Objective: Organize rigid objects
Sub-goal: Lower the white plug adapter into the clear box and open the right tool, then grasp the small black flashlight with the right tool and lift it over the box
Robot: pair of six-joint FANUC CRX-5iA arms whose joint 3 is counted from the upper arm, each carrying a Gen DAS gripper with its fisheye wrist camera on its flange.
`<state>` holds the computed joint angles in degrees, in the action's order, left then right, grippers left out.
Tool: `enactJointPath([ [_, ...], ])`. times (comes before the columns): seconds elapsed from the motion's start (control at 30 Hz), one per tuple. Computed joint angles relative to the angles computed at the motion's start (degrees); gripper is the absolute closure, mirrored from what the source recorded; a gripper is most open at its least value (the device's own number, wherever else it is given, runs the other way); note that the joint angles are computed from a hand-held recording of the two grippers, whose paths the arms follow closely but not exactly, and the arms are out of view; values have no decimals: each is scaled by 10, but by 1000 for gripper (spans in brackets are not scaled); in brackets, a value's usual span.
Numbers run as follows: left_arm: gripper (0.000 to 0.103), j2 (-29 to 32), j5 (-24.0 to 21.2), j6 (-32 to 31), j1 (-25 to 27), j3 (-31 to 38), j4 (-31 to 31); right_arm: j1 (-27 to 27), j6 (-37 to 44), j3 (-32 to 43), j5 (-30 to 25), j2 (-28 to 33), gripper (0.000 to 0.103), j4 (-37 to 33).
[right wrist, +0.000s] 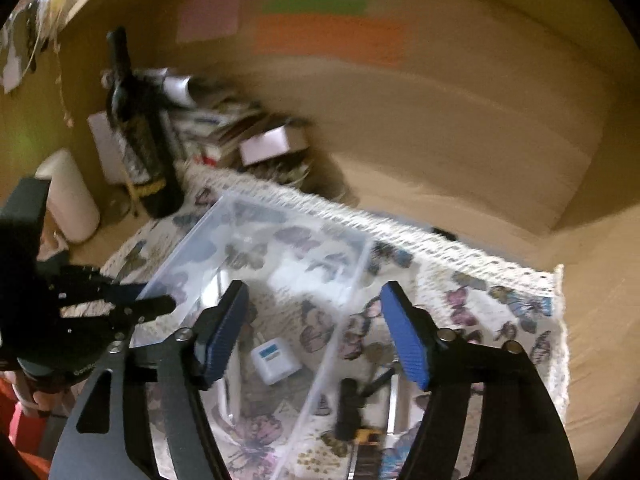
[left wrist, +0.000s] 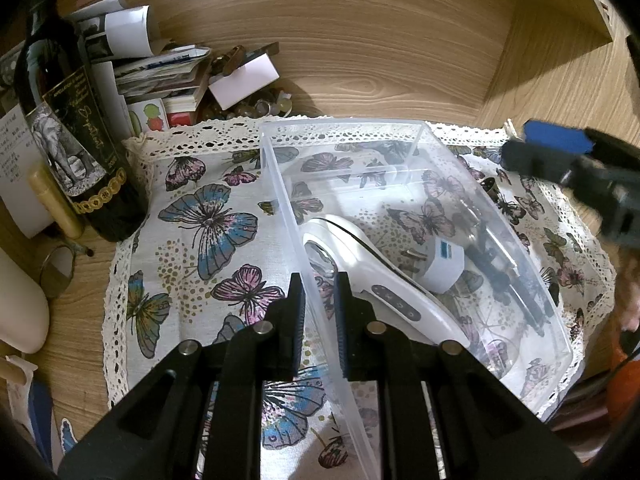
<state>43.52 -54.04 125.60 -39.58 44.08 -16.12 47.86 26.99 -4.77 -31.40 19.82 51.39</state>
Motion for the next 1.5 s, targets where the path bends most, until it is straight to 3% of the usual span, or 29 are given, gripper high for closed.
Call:
enactJointPath([
  [0.17, 89, 0, 0, 0, 0, 0, 0, -20, -76, -33, -3, -22, 36, 64],
  [0.33, 89, 0, 1, 0, 0, 0, 0, -40, -110, -43, -16, -27, 36, 70],
  [0.5, 89, -1, 1, 0, 0, -2, -1, -60, -91, -24, -34, -5, 36, 17],
  [0.73, 89, -1, 1, 0, 0, -2, -1, -78, 15, 35, -54, 39, 36, -135],
  [1.03, 89, -2, -1, 1, -2, -3, -3, -86, 65, 79, -94, 84, 39, -185],
  [1.13, 89, -3, 0, 1, -2, -5, -2, -90, 89, 96, -103, 96, 52, -217],
  [1.2, 89, -1, -4, 2, -3, -1, -6, -92, 124, 118, -121, 106, 69, -252],
  [1.23, 89, 0, -7, 2, -4, 2, -8, -91, 120, 117, -124, 108, 73, -246],
  [1.5, 89, 0, -7, 2, -4, 1, -8, -77, 82, 77, -102, 81, 73, -200],
])
